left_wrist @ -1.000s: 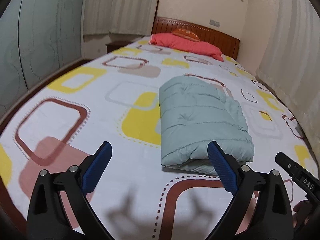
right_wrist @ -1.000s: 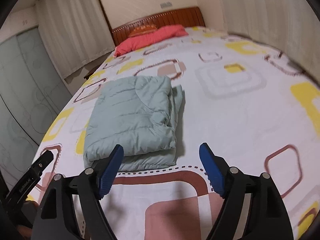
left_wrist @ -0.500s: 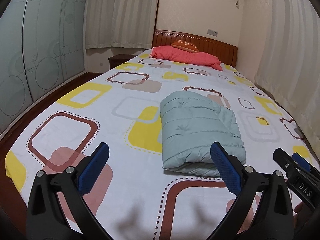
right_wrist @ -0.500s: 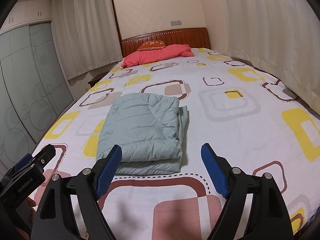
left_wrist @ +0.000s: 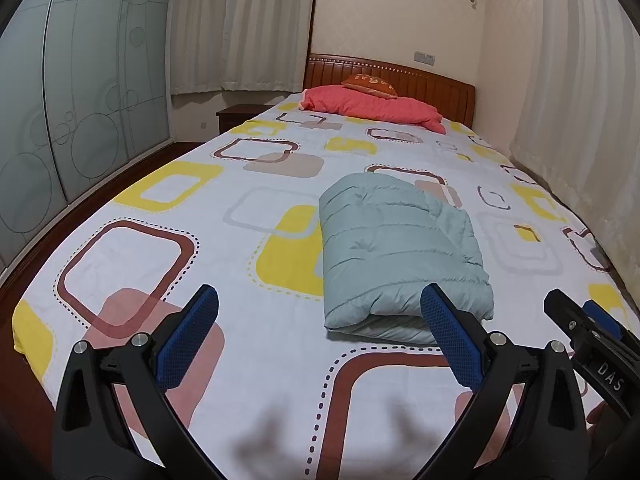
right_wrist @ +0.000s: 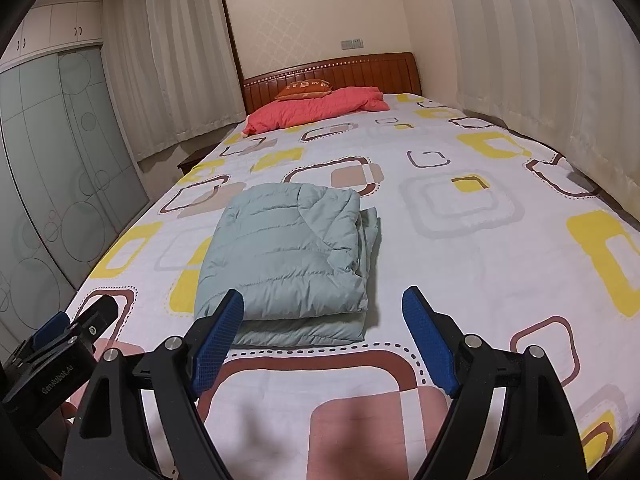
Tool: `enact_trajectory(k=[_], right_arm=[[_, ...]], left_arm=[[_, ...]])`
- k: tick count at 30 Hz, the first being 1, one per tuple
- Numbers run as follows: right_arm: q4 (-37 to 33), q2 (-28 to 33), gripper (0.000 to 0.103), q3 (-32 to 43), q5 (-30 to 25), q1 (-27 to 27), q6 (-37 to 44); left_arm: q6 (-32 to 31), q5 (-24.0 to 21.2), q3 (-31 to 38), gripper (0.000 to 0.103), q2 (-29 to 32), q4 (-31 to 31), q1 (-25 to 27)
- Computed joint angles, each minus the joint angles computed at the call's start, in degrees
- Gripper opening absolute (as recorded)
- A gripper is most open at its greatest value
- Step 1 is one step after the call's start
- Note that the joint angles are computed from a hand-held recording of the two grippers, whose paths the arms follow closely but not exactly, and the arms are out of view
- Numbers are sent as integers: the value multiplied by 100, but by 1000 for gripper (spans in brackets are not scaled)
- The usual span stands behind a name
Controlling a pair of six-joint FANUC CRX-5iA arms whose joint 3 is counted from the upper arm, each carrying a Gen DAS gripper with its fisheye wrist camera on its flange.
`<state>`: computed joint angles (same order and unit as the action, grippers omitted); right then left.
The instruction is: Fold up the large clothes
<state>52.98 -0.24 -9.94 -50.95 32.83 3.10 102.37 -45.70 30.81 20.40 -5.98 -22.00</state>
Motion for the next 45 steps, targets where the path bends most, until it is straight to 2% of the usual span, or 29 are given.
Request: enact_trajectory(k=[24, 45], right_arm=[[74, 28, 80, -30, 43, 5, -76], [87, 35, 80, -20, 30, 36, -77]], left_arm=[[98, -113, 77, 101, 46, -89, -53], [23, 10, -69, 101, -14, -16, -57]])
